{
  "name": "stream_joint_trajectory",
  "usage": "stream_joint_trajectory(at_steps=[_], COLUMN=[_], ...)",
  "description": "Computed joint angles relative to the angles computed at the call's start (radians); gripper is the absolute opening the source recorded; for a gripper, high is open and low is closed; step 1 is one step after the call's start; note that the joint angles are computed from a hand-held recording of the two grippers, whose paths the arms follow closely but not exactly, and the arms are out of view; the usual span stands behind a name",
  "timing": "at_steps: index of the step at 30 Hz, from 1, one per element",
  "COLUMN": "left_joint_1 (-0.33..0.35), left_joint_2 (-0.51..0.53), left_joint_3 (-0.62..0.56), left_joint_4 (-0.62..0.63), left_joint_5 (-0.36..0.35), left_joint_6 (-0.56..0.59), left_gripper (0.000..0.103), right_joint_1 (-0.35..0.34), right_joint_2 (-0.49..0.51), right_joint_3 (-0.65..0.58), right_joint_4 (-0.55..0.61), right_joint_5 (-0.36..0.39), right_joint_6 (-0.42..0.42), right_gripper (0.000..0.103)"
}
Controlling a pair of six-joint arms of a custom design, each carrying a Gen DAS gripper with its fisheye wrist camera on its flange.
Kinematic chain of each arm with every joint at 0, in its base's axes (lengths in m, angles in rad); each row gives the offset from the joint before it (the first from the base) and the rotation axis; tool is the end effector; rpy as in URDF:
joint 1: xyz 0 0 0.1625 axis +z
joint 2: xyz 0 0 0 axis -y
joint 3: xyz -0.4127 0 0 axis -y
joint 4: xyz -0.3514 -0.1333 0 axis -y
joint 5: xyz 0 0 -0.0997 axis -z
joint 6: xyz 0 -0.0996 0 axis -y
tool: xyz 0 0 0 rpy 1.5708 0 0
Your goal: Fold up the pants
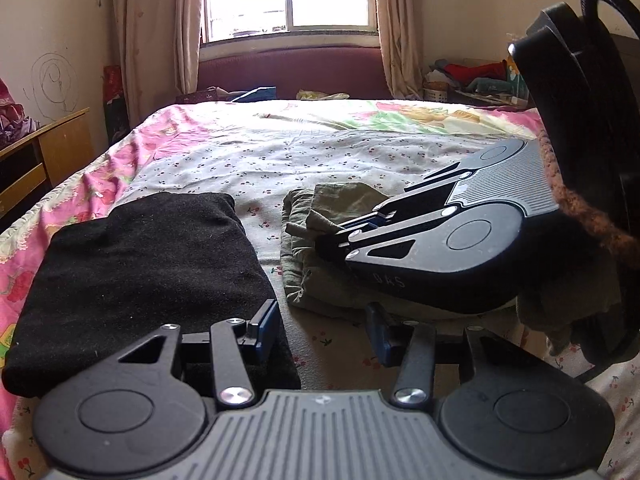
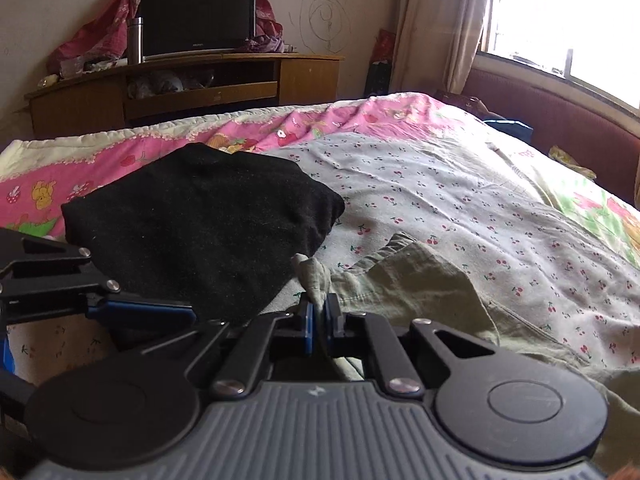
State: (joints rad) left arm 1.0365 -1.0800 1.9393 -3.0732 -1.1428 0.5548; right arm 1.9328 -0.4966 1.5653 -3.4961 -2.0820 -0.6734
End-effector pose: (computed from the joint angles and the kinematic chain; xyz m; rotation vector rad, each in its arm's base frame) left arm -0.1339 -0.5692 0.2476 1.1791 2.3082 -0.8553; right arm 0.3139 -0.5900 0.0695 0.9188 -2.1794 0.9641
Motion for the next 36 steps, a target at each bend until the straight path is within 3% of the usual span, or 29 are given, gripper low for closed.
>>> stream_joint_trajectory(at_steps=[4, 6, 9, 11, 13, 16, 18, 21, 23, 25, 27, 28, 31, 34, 36], left_joint_1=[-0.002, -0.007, -0.015, -0.016, -0.015, -0.015, -0.014, -0.007, -0.014, -0.014, -0.001, 0.000, -0.014, -0.022, -0.024], left_joint_2=[-0.018, -0.022, -0.033, -0.051, -0.054, -0.003, 0.051, 0.141, 0.197, 0.257, 0.258, 0.246, 0.221, 0.208, 0.212], left_joint_3=[0.017, 0.020, 0.018, 0.008, -0.013, -0.062, -0.101, -0.174, -0.209, -0.244, -0.228, -0.208, -0.191, -0.193, -0.193], left_joint_4=[0.009, 0.011, 0.022, 0.045, 0.066, 0.036, 0.023, 0.050, 0.073, 0.102, 0.081, 0.061, 0.085, 0.088, 0.048], left_joint_5=[0.002, 0.006, -0.005, -0.044, -0.091, -0.148, -0.162, -0.183, -0.111, 0.012, -0.004, -0.015, 0.000, -0.026, -0.063], left_joint_6=[0.014, 0.030, 0.038, 0.022, 0.002, -0.007, -0.012, -0.034, -0.004, 0.030, 0.066, 0.098, 0.104, 0.070, 0.064], left_gripper=[0.060, 0.060, 0.060, 0.060, 0.061, 0.066, 0.066, 0.066, 0.066, 0.066, 0.066, 0.066, 0.066, 0.066, 0.066], right_joint_1=[-0.006, -0.007, -0.013, -0.020, -0.028, -0.043, -0.073, -0.131, -0.144, -0.163, -0.182, -0.196, -0.207, -0.200, -0.201], right_joint_2=[-0.021, -0.043, -0.097, -0.148, -0.202, -0.249, -0.264, -0.270, -0.224, -0.177, -0.156, -0.177, -0.253, -0.334, -0.385], right_joint_3=[0.016, 0.012, 0.068, 0.120, 0.181, 0.229, 0.230, 0.212, 0.158, 0.111, 0.102, 0.130, 0.205, 0.327, 0.405], right_joint_4=[0.082, 0.192, 0.194, 0.161, 0.104, 0.036, 0.041, 0.070, 0.048, 0.009, -0.069, -0.099, -0.120, -0.216, -0.250], right_joint_5=[-0.004, -0.024, -0.003, 0.030, 0.057, 0.004, -0.031, -0.015, -0.118, -0.236, -0.284, -0.269, -0.275, -0.249, -0.257], right_joint_6=[-0.082, -0.054, 0.020, 0.070, 0.123, 0.161, 0.200, 0.288, 0.274, 0.215, 0.128, 0.132, 0.226, 0.290, 0.398], right_gripper=[0.010, 0.012, 0.028, 0.039, 0.040, 0.040, 0.040, 0.039, 0.039, 0.036, 0.036, 0.036, 0.037, 0.042, 0.045])
